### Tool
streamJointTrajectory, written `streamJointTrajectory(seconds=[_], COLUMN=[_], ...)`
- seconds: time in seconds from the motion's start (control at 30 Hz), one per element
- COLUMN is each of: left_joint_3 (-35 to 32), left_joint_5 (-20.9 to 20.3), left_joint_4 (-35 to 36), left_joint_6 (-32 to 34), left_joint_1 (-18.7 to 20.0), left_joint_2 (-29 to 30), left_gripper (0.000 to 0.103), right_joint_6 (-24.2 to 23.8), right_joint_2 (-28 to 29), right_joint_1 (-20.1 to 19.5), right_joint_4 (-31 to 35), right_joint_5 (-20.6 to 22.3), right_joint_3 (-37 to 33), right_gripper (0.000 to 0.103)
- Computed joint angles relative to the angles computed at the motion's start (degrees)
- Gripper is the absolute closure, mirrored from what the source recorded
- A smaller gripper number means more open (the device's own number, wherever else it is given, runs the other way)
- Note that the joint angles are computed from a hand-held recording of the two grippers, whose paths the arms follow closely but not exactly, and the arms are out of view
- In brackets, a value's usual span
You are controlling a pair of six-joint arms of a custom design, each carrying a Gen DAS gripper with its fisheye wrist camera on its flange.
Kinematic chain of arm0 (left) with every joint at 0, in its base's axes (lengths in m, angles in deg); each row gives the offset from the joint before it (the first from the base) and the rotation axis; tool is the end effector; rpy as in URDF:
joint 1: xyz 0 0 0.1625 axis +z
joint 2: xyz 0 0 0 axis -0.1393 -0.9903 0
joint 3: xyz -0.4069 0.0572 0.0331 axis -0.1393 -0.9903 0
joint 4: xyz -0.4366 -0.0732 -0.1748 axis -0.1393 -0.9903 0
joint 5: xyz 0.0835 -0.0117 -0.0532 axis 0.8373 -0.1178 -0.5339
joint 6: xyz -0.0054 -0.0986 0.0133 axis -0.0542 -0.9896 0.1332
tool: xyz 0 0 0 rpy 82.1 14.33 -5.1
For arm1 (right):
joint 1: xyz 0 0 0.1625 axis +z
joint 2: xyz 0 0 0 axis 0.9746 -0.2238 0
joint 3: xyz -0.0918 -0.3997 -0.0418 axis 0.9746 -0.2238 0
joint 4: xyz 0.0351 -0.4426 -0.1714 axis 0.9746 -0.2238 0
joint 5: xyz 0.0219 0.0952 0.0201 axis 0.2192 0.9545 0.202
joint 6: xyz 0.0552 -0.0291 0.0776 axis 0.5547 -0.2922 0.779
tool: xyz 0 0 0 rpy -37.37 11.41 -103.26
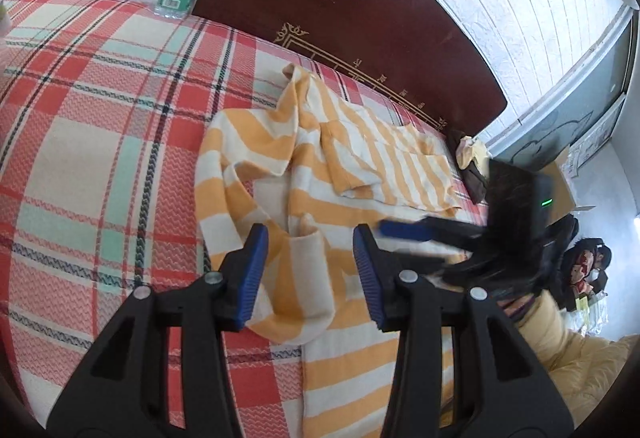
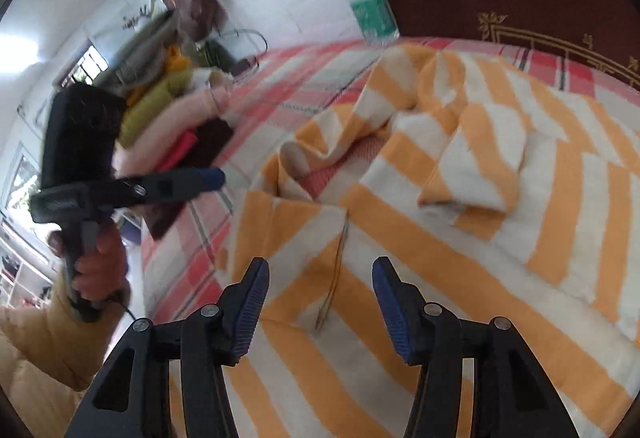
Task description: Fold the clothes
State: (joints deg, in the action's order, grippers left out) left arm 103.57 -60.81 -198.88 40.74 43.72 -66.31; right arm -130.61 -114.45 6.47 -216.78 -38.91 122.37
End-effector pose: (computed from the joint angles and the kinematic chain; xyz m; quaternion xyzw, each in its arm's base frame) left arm -0.2953 -0.4187 0.0904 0.1755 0.9617 -0.2051 0.0467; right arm 0.0859 -0.4011 0.2595 0.2916 -0.9447 0.1314 0.0729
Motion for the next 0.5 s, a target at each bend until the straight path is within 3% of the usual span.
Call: streamJointTrajectory(seconds=[0.17,0.23,0.27,0.3,0.5], left_joint_3=[0.86,1.02,1.04,1.02,0.74], left_joint_5=[0.59,1.19,1.03,0.90,1.42], left_joint_4=[1.37,1.67,1.53,1.46,1.47], left_joint_6=[-0.97,-1.65,-1.84,-2.10,-2.26], left_joint_1=[-0.45,-0.36,-0.14,0.10,0.96], left_joint_2=[-1.15,-1.37,-1.38,-1.38,-1.19], left_gripper=[0.057,0.056,0.056,0.056,0.056], right_joint_6=[-3.11,-2.30,-2.27,-2.25,0.18], right_joint_2=[5.55,7.11,6.70,6.28,-2.66], right_joint_1=[1.22,2.08,1.96,1.83,-2.45], right_joint_4=[-5.17,-4.80,-3.52,-2.23,6.52], right_joint_5=[0.07,-0.83,-0.38,0.08,13.85], right_joint_3=[0.90,0.12,-0.26,-0.63,-3.25], right_gripper=[0.047,0.077,0.096,0.098,0.098])
